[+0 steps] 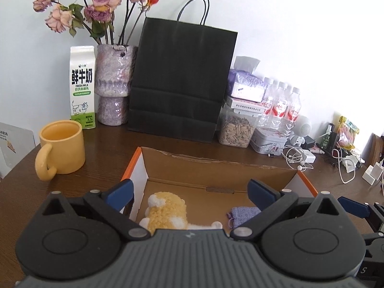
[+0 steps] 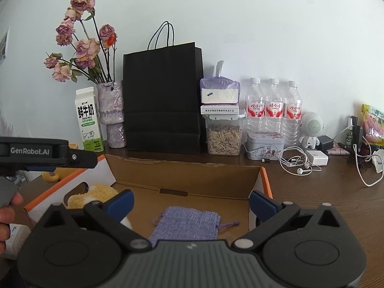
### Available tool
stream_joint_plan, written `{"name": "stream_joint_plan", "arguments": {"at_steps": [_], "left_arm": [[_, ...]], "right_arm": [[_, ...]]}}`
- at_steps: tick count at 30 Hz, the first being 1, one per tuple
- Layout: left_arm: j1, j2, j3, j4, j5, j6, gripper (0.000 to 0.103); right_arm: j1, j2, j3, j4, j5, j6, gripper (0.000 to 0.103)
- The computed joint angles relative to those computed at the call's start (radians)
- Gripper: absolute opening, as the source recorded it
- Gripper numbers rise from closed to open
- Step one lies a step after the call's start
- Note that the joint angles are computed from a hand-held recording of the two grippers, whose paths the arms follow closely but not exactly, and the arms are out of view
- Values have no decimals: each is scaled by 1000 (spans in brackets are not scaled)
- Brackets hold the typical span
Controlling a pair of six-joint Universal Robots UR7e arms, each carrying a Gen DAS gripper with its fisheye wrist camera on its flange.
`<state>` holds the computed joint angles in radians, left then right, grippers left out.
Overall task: Organize objects
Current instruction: 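Lower the sheep and pouch into the cardboard box and open both grippers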
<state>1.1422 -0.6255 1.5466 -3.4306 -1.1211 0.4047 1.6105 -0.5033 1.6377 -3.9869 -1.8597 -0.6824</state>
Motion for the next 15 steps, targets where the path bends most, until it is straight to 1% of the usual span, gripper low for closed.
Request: {"name": "stream_joint_plan", "arguments": {"at_steps": [7, 15], "left_arm": [[-15, -53, 109, -80, -7, 29, 103], [-35, -131, 235, -141, 13, 40, 103]], "right_arm": [[17, -16, 62, -74, -9, -15, 103], [37, -44, 161, -138, -21, -12, 103]]}}
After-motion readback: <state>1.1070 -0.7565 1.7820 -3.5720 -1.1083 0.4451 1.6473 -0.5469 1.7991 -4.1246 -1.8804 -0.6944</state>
